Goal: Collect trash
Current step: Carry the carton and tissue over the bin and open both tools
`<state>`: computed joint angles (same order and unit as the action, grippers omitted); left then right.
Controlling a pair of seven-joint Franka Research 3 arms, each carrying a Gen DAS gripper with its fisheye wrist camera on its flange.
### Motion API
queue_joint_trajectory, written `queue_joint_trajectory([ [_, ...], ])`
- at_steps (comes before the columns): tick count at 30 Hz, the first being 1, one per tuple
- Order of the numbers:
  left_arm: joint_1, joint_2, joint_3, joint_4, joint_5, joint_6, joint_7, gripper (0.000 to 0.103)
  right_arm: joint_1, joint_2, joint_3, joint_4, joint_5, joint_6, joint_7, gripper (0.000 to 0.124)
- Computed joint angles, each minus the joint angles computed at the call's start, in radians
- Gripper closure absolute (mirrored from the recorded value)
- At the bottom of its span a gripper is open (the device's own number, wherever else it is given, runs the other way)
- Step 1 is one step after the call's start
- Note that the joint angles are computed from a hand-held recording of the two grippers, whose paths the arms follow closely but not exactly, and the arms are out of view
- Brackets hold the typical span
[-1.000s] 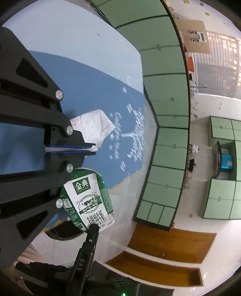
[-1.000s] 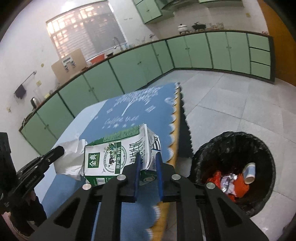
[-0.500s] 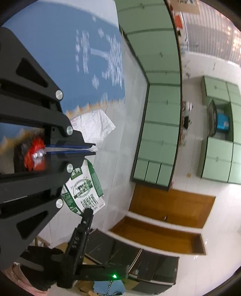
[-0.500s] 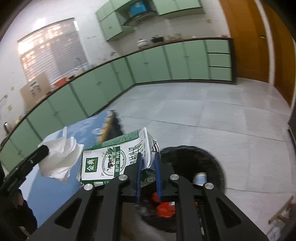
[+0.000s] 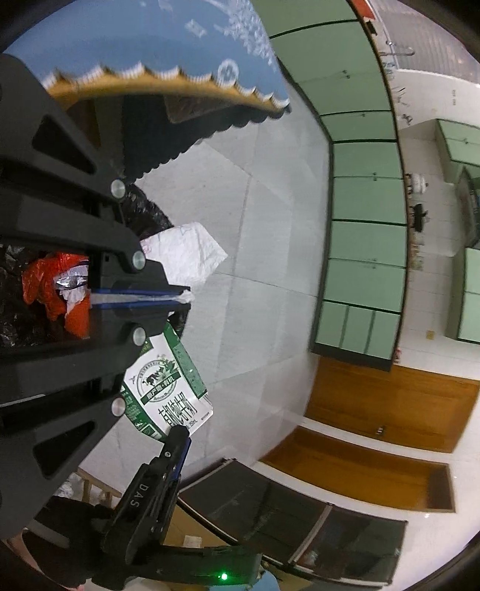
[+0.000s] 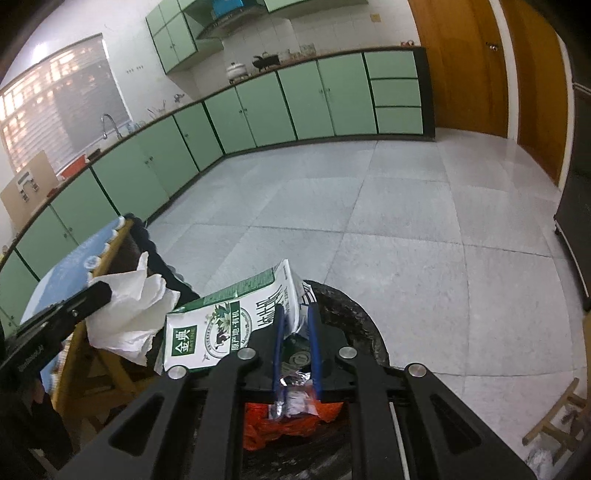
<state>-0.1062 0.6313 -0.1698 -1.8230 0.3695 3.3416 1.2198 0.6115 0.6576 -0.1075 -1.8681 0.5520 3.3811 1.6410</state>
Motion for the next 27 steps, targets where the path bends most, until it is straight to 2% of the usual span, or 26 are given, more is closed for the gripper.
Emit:
queue_joint_trajectory([
  [3, 0.019, 0.042, -0.028, 0.064, 0.003, -0.060, 0.011, 0.096, -0.052, 0.044, 0.035, 0.057, -0.038, -0.061, -0.001, 0.110],
  [6, 0.003, 0.060, -0.011, 0.097, -0.013, -0.076, 0.006, 0.075, -0.106, 0.068, 0.082, 0.076, -0.077, -0.081, 0.007, 0.100],
  [7, 0.002, 0.059, -0.007, 0.098, -0.016, -0.072, 0.004, 0.072, -0.106, 0.073, 0.081, 0.077, -0.082, -0.083, 0.013, 0.095],
  [11, 0.008, 0.042, -0.008, 0.080, -0.020, -0.049, 0.000, 0.072, -0.117, 0.052, 0.092, 0.043, -0.097, -0.054, 0.029, 0.093],
  [15, 0.042, -0.008, -0.034, 0.022, -0.014, -0.004, -0.013, 0.069, -0.074, -0.002, 0.062, -0.021, -0.078, -0.004, 0.035, 0.092],
  [18, 0.040, -0.087, -0.010, -0.069, -0.012, 0.071, -0.030, 0.064, -0.005, -0.061, 0.010, -0.076, -0.035, 0.031, 0.016, 0.083],
  [21, -0.041, -0.186, 0.095, -0.183, -0.067, 0.157, -0.021, 0.055, 0.095, -0.122, -0.057, -0.129, 0.044, 0.069, -0.037, 0.070],
  [23, -0.103, -0.262, 0.160, -0.276, -0.145, 0.208, 0.023, 0.050, 0.180, -0.163, -0.108, -0.163, 0.114, 0.099, -0.094, 0.057],
  [24, -0.128, -0.303, 0.182, -0.327, -0.194, 0.232, 0.052, 0.046, 0.244, -0.184, -0.150, -0.177, 0.168, 0.109, -0.137, 0.054],
  [25, -0.136, -0.330, 0.186, -0.362, -0.227, 0.248, 0.075, 0.042, 0.273, -0.195, -0.166, -0.183, 0.200, 0.117, -0.165, 0.051],
  [27, -0.206, -0.408, 0.231, -0.460, -0.378, 0.284, 0.185, 0.036, 0.365, -0.232, -0.213, -0.205, 0.298, 0.148, -0.250, 0.042],
])
